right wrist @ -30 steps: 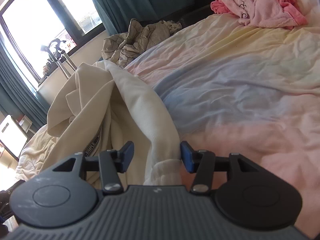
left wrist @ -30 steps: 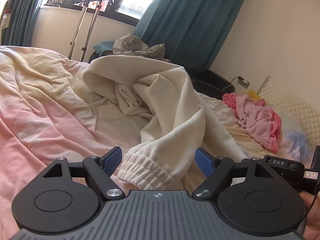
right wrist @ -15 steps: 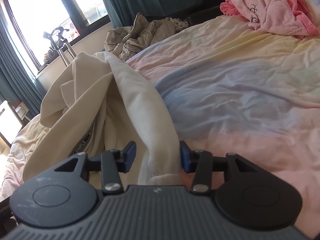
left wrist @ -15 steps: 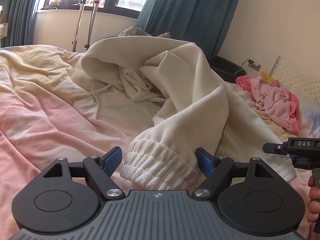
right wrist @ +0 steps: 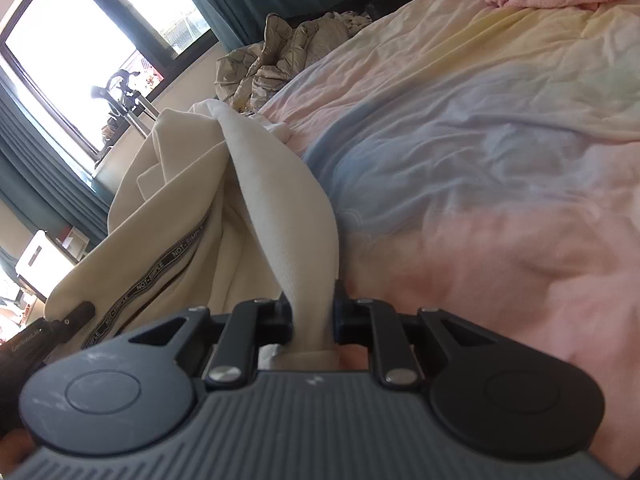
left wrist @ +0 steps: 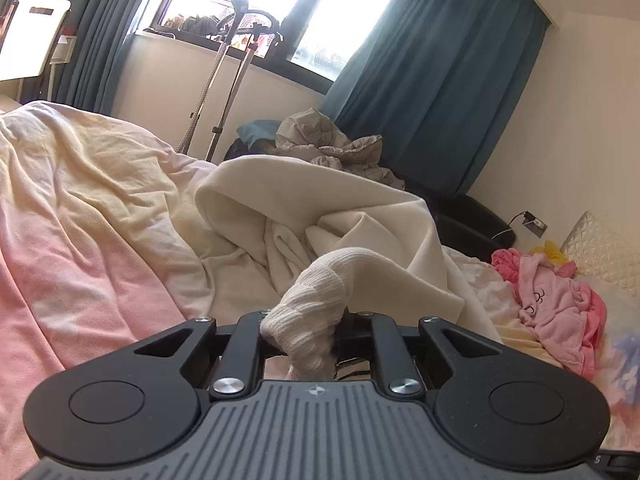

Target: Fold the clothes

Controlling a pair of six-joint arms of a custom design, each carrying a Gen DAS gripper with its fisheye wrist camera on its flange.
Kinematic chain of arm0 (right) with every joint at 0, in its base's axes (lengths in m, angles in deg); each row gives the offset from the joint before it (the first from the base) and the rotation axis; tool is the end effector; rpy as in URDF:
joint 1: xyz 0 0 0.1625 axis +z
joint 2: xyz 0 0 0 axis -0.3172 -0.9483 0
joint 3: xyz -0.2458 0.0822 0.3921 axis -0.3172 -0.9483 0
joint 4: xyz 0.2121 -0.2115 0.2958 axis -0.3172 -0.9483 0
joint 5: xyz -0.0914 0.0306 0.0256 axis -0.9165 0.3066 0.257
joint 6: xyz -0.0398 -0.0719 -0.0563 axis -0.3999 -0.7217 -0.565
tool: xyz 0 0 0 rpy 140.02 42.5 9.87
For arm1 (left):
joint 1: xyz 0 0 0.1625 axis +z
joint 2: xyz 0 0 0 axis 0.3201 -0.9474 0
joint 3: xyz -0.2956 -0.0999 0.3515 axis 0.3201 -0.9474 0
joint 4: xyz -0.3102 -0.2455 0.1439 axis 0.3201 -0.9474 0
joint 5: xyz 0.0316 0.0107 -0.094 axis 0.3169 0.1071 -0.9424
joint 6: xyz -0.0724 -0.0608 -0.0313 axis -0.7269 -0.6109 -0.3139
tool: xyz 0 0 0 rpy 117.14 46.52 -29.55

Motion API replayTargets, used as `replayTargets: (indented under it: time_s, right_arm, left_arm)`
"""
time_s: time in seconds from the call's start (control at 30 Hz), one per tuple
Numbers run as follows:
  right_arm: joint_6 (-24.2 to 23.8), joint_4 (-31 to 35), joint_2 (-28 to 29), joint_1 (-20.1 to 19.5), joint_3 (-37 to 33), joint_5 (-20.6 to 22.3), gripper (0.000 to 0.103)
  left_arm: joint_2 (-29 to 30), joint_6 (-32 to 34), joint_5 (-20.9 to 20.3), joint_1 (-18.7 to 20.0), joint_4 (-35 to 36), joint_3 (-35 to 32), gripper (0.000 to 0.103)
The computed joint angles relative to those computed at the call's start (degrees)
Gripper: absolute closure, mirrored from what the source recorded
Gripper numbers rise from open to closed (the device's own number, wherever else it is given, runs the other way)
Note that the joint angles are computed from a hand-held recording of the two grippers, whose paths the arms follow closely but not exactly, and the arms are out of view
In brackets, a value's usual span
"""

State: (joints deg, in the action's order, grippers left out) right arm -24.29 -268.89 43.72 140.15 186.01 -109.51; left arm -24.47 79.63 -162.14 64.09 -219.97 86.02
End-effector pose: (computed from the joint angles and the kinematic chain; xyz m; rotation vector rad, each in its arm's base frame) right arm 0.3116 -0.4075 -0.0817 -0.5497 -2.2760 1.5938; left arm 0.0547 -0.5946 0.3625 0.7494 2.6915 -1.2658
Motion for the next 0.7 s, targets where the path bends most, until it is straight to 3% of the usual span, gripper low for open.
replayTargets:
  time_s: [0.13,0.3,0.5,0.7]
  right_arm:
    - [4.4,-0.8,1.1,2.3,-0.1,6.4,0.089]
    - [5.8,2.2,5.6,7.6,-8.5,11.3,0.091]
    - [1.3,15.0,10.9,10.6,-24.8,21.2,0.092]
    - [-3.2,32.4,18.8,9.6,-46.2,30.3,0.092]
  left_arm:
    - [-2.7,-3.3,2.4,-2.6,3.0,-4.0,0.087]
    - [-5.2,0.3,8.0,-4.8,7.9,-10.9,0.087]
    - [-2.6,4.1,12.9,-2.4,10.8,-23.3,0.087]
    - [5.3,8.3,16.6,2.0,13.6,-39.1,0.087]
